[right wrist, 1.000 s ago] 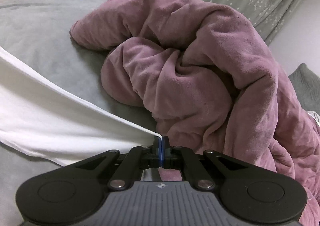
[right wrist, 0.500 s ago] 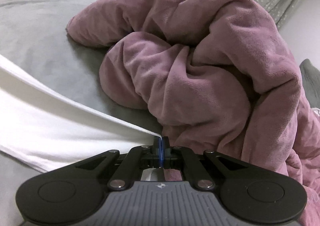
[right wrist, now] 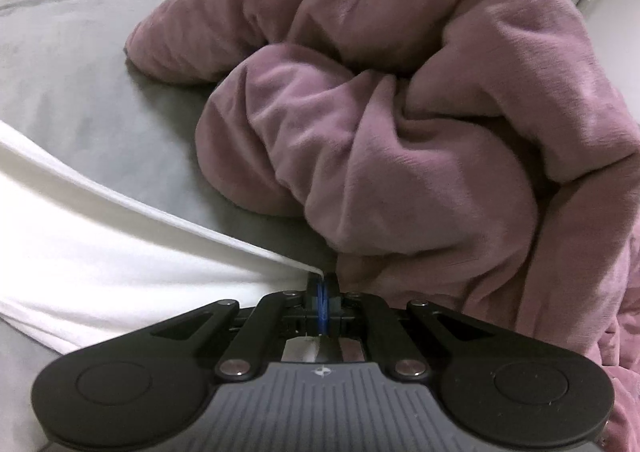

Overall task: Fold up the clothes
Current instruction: 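Open the left gripper and release the ribbed hem onto the bed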

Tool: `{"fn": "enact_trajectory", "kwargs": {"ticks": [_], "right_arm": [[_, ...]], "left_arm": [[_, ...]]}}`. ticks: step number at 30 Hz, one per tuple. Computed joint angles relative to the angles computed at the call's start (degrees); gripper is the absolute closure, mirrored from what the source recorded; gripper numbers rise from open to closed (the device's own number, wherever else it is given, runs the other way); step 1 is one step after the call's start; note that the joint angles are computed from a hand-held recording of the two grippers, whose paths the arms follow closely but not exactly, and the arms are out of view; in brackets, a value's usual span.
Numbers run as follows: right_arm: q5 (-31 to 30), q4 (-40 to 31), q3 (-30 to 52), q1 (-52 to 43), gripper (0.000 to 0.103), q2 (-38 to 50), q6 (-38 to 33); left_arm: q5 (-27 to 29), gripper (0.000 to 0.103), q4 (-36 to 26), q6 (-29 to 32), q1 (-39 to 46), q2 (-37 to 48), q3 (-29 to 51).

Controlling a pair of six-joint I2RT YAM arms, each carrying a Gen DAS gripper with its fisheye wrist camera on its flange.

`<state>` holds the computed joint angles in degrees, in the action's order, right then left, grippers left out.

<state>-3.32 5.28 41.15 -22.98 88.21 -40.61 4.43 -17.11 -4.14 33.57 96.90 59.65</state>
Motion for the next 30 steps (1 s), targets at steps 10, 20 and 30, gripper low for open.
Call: {"fn": "enact_trajectory", "kwargs": {"ticks": [10,20,30], "right_arm": [[0.6,1.5,1.4,0.6,0.103,2.6,3.4],[0.9,1.5,3.2,0.9,0.103,5.0,7.8],[1.8,2.0,2.8,1.9,0.103,5.7,6.6]], "left_arm": [[3.7,0.093,2.6,-0.8,1.2,0.9,-0.5],[8.8,0.076,4.3,-1.0,3.2,0.7,-1.1],[14.3,0.045,7.5,-1.7,8.2,-1.9,-2.2]]}}
